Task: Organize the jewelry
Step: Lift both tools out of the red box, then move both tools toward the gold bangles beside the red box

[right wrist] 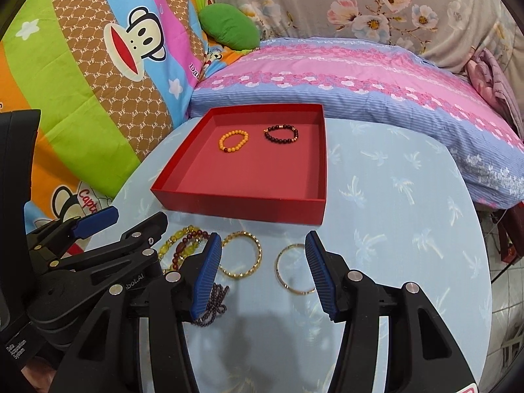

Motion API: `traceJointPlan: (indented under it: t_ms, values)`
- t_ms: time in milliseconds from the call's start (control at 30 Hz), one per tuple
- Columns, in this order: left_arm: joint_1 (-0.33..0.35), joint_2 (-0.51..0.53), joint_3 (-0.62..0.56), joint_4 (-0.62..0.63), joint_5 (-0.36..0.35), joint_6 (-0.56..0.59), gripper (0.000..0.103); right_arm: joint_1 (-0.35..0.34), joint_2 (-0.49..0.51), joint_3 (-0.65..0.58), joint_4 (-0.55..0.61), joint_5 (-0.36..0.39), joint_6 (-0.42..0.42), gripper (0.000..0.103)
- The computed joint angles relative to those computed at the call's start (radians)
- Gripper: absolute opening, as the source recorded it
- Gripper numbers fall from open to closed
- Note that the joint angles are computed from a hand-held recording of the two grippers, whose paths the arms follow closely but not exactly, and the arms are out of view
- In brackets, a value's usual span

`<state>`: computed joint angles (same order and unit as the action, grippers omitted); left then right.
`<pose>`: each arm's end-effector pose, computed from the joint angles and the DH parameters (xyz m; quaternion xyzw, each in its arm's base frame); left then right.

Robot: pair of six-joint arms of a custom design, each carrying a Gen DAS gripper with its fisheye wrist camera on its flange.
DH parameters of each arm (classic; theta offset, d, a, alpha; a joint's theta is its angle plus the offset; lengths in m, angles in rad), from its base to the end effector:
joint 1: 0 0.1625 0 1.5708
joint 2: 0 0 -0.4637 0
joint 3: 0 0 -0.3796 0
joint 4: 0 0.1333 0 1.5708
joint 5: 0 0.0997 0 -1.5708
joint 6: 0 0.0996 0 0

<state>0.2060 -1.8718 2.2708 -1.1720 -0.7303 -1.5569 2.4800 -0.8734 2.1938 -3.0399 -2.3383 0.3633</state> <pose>-0.1870 -0.2511 0.3401 0.0770 0.8526 -0.3348 0.3937 0.4348 -0.2572 0.0941 0.2225 -0.8980 0.2773 0.2594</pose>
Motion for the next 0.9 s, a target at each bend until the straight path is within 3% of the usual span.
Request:
traceJointPlan:
  t_ms: [367,900]
  values:
    - [-0.029,-0.033,0.033,0.012,-0.054,-0.033,0.06,0.0,0.002,0.031,0.016,0.004,0.03,0.052]
    - [0.01,-0.056,0.073,-0.002,-0.096,-0.02,0.06,-0.051,-0.002,0.084,0.022,-0.014,0.071,0.052]
